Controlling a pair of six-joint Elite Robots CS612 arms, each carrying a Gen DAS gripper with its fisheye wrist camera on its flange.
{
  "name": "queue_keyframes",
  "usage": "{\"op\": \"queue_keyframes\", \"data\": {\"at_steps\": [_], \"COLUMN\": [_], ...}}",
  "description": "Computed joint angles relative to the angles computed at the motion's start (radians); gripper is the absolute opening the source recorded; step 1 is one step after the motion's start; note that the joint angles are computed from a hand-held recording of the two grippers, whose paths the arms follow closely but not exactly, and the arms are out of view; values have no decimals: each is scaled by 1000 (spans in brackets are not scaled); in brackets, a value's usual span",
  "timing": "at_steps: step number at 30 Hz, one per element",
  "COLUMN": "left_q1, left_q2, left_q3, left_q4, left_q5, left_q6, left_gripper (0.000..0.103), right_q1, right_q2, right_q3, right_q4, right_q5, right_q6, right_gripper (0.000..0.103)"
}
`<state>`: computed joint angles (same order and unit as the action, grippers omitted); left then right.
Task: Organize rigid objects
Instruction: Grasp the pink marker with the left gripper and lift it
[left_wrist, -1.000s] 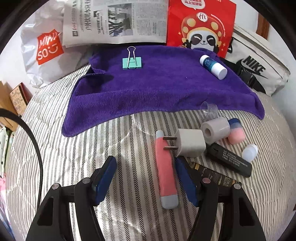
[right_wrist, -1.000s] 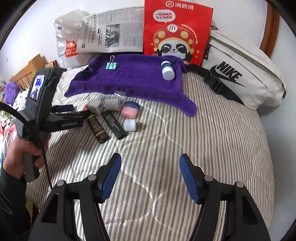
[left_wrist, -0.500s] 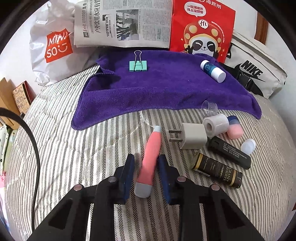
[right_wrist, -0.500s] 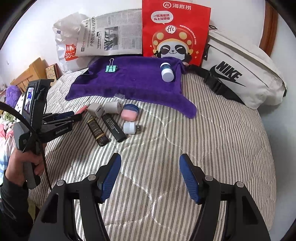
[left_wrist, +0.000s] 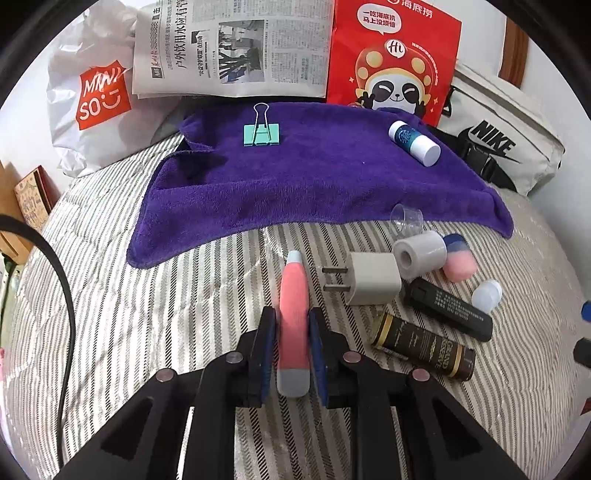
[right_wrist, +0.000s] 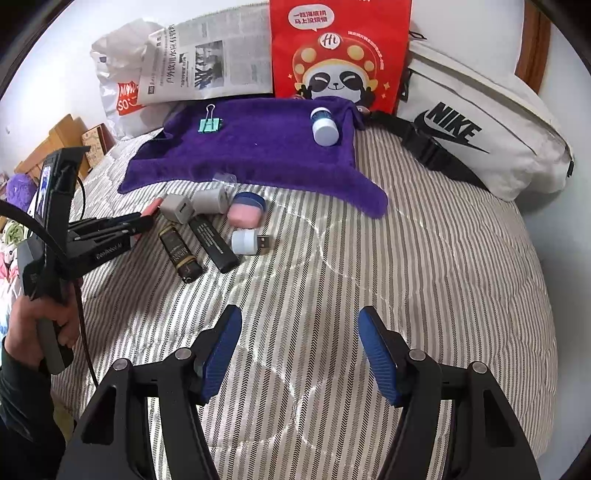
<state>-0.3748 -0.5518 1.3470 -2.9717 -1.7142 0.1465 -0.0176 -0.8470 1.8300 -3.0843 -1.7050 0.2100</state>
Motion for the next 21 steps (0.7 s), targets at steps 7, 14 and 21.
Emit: {"op": "queue_keyframes", "data": {"at_steps": [7, 14, 21], "left_q1": [-1, 24, 39], "left_q2": [3, -4, -3], "left_q3": [-14, -6, 1], "left_q4": [22, 27, 11], "left_q5": [-4, 32, 25], "left_q6": [20, -11, -9], "left_gripper": [17, 17, 17], "right_q1": [-11, -6, 8], "right_q2": [27, 90, 134], "right_q3": [-21, -117, -196], "right_q4": [-5, 32, 74], "right_q5": [64, 80, 74], "right_q6": [10, 9, -8], "right_gripper": [65, 65, 57]}}
